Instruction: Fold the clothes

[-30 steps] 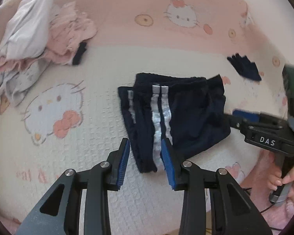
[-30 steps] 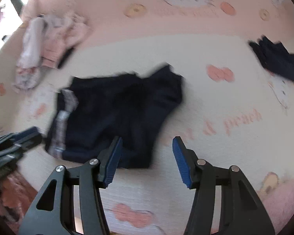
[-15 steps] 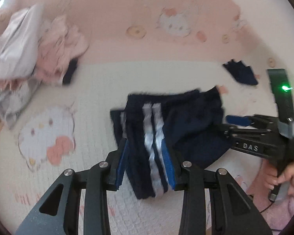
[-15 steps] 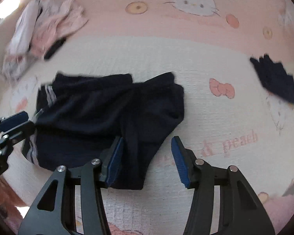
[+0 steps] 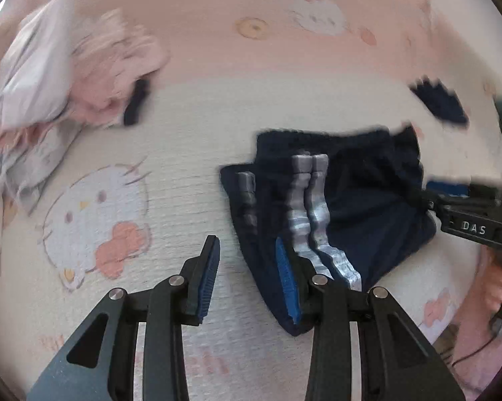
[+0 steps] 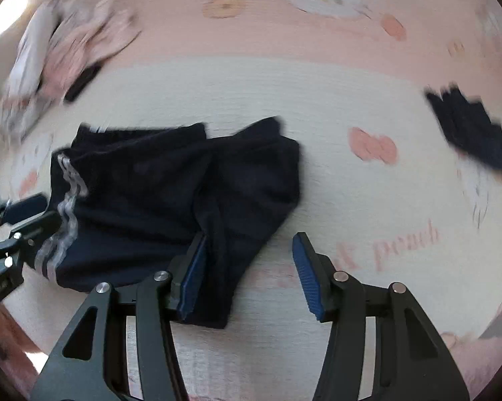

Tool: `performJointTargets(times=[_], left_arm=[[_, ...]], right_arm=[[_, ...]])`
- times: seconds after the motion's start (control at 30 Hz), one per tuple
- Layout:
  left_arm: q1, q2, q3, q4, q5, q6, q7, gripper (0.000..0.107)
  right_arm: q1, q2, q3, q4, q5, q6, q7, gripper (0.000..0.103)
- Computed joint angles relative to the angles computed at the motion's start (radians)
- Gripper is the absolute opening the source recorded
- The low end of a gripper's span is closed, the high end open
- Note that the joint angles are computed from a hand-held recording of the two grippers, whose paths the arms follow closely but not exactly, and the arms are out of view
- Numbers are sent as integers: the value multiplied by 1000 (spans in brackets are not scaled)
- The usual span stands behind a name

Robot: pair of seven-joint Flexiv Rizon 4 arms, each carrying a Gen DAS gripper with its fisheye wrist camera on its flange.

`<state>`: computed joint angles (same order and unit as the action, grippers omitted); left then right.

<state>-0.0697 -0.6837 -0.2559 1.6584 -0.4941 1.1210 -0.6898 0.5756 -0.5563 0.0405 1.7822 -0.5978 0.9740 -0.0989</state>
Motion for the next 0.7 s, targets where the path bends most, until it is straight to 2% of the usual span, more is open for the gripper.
performJointTargets(times=[0.07, 0.13, 0.23, 0.37, 0.4, 0.47, 0.53, 0.6, 0.7], left_arm=[[49, 2, -62, 5, -83, -27, 13, 39], [62, 1, -87, 7, -130, -42, 38, 43], [16, -13, -48, -5, -101, -38, 34, 44], [-51, -31, 26, -22, 4, -2, 0, 44], [-58, -32, 37, -25, 25, 7, -9, 45], [-66, -36, 61, -39, 55, 5, -49, 59], [-66, -44, 81, -57, 72, 1, -102, 59], [-39, -49, 63, -71, 56, -28, -128, 59], [-15, -42, 27, -56, 34, 5, -129, 59]], right_arm=[[3, 8, -17, 28, -20, 85, 52, 52], [19, 1, -34, 25, -60, 119, 59, 54], [52, -39, -42, -35, -110, 100, 15, 54], [74, -94, -18, -121, -95, -24, -103, 54], [76, -94, -20, -122, -90, -28, -103, 56], [67, -79, -15, -114, -60, -42, -93, 56], [57, -58, -17, -89, -37, -57, -63, 57], [44, -39, -16, -63, -16, -69, -31, 66], [20, -23, -10, -26, 9, 7, 37, 66]])
